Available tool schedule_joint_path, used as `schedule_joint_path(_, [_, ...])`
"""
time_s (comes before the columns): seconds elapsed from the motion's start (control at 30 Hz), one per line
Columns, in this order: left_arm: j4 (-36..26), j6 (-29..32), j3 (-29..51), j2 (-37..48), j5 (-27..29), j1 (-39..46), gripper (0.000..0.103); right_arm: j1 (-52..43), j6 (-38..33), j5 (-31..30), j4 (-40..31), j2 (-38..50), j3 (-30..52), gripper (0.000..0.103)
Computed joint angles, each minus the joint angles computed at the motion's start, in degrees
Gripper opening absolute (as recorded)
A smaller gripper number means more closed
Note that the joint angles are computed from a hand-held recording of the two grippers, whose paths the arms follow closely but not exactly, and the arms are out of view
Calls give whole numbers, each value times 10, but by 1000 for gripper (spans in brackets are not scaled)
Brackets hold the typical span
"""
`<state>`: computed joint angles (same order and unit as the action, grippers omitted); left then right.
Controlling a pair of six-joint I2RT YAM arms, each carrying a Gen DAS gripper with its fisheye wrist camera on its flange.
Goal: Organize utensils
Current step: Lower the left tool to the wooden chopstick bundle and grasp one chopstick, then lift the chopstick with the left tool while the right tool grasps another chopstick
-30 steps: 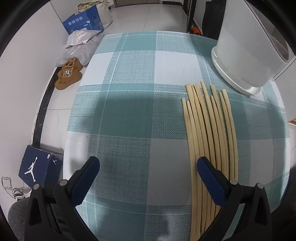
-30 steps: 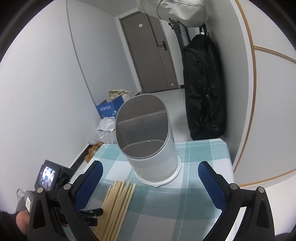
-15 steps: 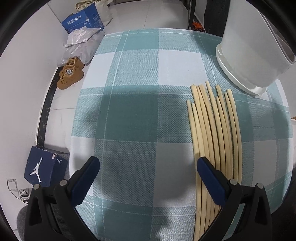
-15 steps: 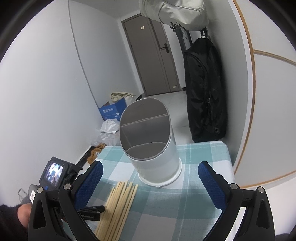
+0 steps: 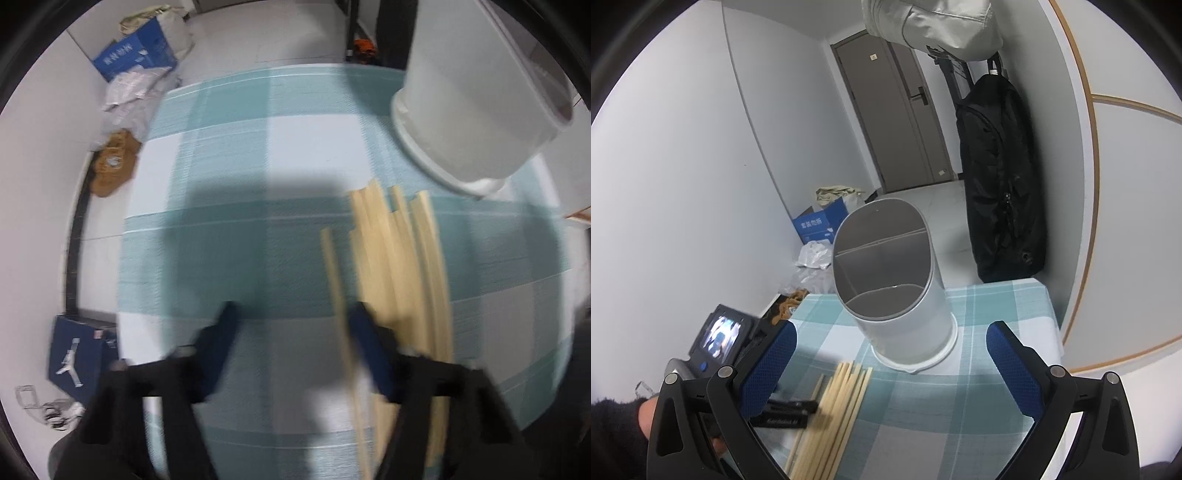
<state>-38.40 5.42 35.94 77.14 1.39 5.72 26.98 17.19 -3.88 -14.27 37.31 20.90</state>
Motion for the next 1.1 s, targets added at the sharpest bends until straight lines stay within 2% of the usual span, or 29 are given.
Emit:
schedule_joint_path(0.03, [-1, -1, 1, 1, 7, -1, 27, -3, 0, -8, 0, 1, 0, 103])
schedule_joint_path(0.07, [1, -2, 5, 7, 3, -8, 26, -3, 0, -11, 0, 0, 0, 103])
schedule_joint_path(0.13, [3, 8, 16, 21, 14, -8, 14, -8, -1, -19, 0, -2, -2, 103])
schedule_joint_path(0.17, [3, 11, 19, 26, 17, -4, 12, -10, -2, -23, -3, -4, -2, 103])
schedule_joint_path(0.23, [8, 18, 25, 36, 32, 10, 2, -16, -4, -34, -6, 0, -2, 103])
schedule_joint_path(0.47, [26, 51, 8, 16, 119, 94, 0, -22, -5, -57, -13, 49, 1, 103])
schedule_joint_path(0.67, [34, 95, -13, -41, 220, 187, 0, 22, 4, -67, -20, 121, 0, 76])
schedule_joint_path(0.83, [11, 162, -15, -65, 326, 280, 0, 81, 29, -69, -12, 234, 24, 39])
schedule_joint_path(0.93, [-1, 179, -17, -70, 360, 303, 0, 110, 44, -63, -7, 284, 43, 29])
schedule_joint_path(1.0, [-5, 194, -10, -49, 385, 326, 0, 125, 55, -52, -7, 329, 66, 28])
schedule_joint_path(1.07, [-4, 181, 0, -32, 393, 322, 0, 122, 58, -48, -14, 373, 92, 23])
schedule_joint_path(1.1, [-2, 184, 5, -19, 396, 323, 0, 123, 61, -40, -21, 396, 107, 18])
